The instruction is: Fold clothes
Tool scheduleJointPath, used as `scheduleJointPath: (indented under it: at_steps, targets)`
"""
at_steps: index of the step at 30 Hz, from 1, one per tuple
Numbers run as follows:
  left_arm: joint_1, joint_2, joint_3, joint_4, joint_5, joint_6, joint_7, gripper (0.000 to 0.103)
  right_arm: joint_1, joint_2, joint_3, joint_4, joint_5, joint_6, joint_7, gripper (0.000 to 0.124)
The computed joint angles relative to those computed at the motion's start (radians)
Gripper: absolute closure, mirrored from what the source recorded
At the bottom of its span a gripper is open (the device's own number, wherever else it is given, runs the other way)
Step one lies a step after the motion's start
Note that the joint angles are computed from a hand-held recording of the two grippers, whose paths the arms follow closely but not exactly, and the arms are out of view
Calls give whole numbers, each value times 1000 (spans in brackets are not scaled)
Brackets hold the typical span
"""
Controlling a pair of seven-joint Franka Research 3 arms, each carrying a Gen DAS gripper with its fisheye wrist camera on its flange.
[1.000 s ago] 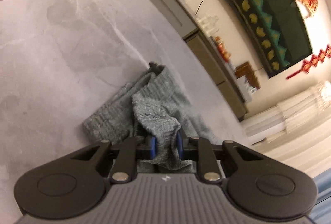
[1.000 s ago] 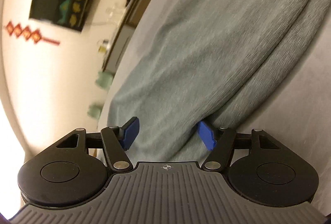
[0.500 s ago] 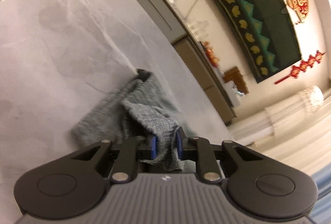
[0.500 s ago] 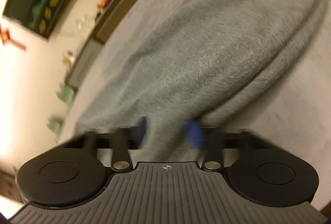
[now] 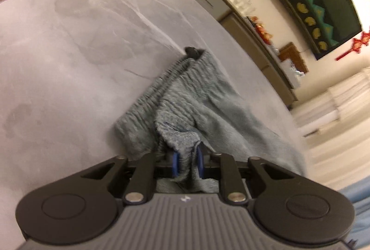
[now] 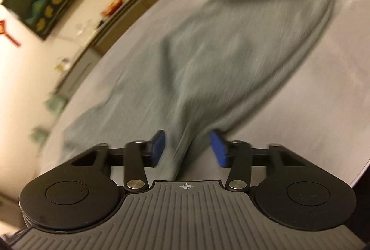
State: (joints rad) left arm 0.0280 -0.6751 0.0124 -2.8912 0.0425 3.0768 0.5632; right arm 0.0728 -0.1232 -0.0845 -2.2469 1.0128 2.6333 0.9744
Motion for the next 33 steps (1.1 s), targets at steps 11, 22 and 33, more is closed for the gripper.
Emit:
scheduleJointPath:
  at_steps: [11, 22, 33]
  targets:
    - [220, -45, -101, 6, 139, -83, -149, 88, -62, 292, 49, 379, -5, -224, 1, 74]
    - [169, 9, -30, 46, 106, -85, -46, 88, -284, 486, 55, 640, 149, -380, 119, 70]
    - [280, -173, -189, 53, 166, -230, -156, 74, -109, 403, -45, 478, -528, 223, 353, 91]
